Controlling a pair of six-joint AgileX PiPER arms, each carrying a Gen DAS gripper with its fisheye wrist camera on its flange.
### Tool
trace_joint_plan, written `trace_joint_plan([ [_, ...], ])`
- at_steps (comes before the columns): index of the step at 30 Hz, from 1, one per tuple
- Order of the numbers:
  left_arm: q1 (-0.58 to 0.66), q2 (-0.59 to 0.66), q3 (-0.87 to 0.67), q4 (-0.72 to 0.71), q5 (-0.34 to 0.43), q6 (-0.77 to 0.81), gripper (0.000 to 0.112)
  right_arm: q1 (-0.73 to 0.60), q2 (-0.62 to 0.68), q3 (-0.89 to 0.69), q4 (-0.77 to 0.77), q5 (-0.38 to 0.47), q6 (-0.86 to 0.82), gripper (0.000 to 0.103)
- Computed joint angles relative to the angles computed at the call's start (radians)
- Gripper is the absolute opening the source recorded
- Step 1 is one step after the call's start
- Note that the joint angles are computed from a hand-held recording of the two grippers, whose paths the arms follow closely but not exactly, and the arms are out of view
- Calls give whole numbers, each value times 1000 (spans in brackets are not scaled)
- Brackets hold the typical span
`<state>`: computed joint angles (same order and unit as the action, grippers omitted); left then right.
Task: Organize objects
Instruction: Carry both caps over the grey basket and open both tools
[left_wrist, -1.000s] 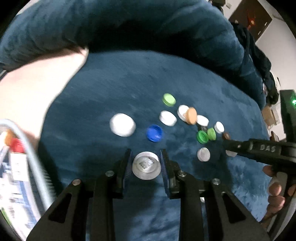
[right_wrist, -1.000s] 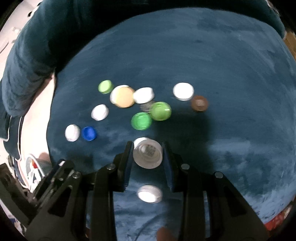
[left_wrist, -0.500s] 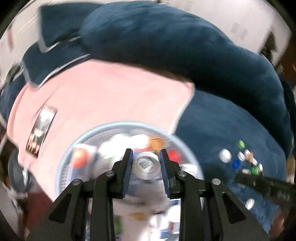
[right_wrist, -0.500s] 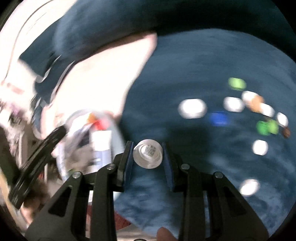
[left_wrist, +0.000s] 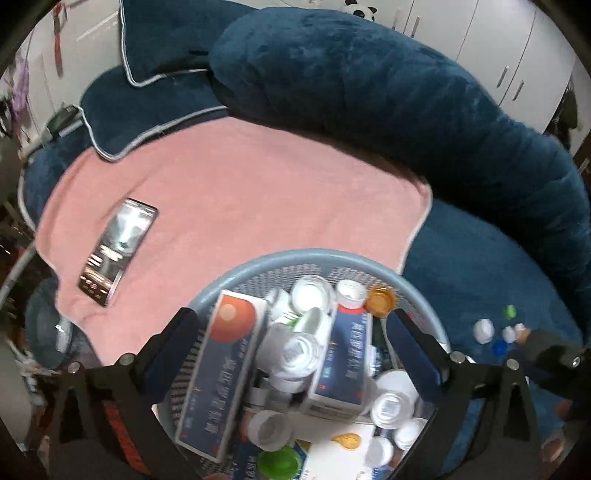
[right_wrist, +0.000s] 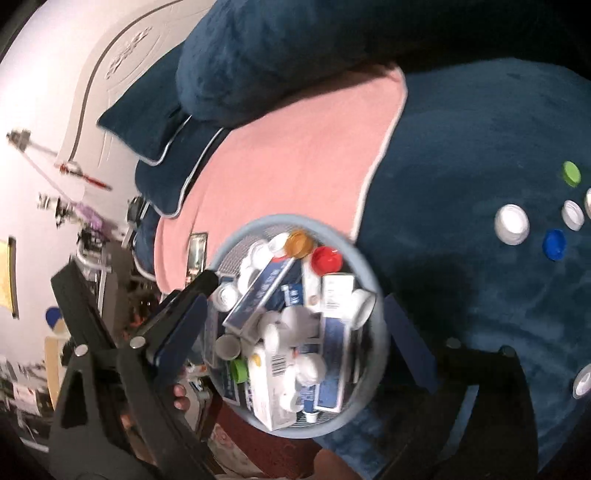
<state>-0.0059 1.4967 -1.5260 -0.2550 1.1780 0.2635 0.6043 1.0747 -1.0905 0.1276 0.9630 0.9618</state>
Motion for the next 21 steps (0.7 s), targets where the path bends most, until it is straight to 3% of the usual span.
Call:
trace_joint_plan([
  [6, -64, -13, 31, 79, -22, -30, 102, -35, 2, -2, -73, 145, 2, 103],
  [16, -185, -40, 66, 177, -30, -73, 102, -124, -63, 58, -43, 209, -21, 103],
  [21, -205, -42, 72, 188, -27, -83, 102, -101, -32, 102, -64, 174, 32, 103],
])
